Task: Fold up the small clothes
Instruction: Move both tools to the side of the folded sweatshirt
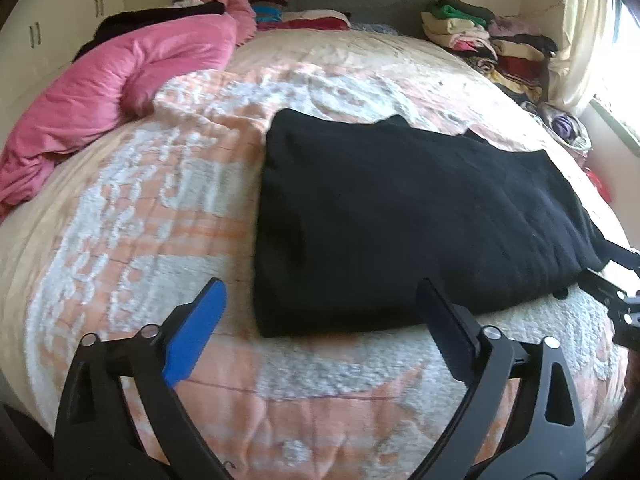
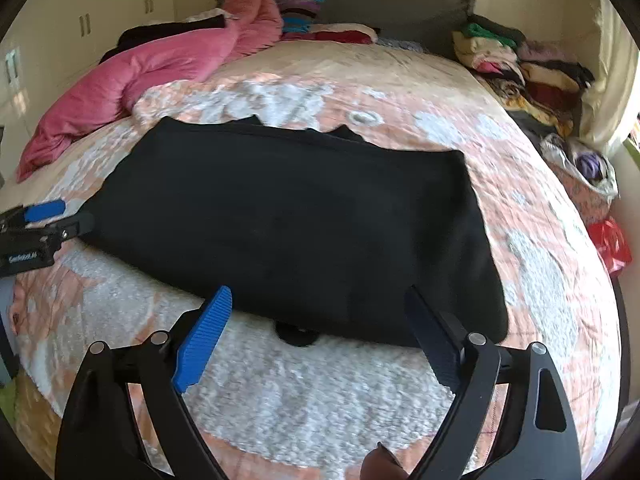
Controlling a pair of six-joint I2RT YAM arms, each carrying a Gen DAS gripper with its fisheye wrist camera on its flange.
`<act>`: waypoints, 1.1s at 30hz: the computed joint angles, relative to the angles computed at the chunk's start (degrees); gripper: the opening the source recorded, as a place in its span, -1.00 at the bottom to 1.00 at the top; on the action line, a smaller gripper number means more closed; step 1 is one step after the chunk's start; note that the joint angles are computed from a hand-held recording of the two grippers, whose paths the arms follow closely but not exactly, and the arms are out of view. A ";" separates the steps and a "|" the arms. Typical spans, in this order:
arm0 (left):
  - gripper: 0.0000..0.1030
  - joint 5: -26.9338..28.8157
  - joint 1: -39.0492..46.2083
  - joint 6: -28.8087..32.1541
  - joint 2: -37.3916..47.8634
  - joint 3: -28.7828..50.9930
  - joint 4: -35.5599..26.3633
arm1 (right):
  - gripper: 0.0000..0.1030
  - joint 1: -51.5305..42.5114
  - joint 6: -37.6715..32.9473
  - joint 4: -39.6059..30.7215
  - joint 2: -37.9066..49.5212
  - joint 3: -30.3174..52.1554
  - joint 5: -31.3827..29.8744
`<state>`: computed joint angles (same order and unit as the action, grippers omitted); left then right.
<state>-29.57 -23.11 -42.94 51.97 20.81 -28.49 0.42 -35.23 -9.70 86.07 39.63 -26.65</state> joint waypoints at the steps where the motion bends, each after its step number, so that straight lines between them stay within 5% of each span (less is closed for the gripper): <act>1: 0.82 -0.38 0.39 0.04 -0.62 -0.04 -0.62 | 0.71 0.59 0.09 0.11 -0.51 -0.28 0.17; 21: 0.82 4.93 22.32 11.56 -15.83 -4.61 -5.68 | 0.77 23.07 6.02 9.03 -4.76 -6.30 9.86; 33: 0.82 9.34 33.24 19.67 -13.29 -5.54 0.39 | 0.77 37.61 6.08 16.63 -0.97 -7.77 17.59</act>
<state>-20.23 10.13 -23.26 38.68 15.28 -28.11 38.03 -29.15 6.93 85.10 31.86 -9.06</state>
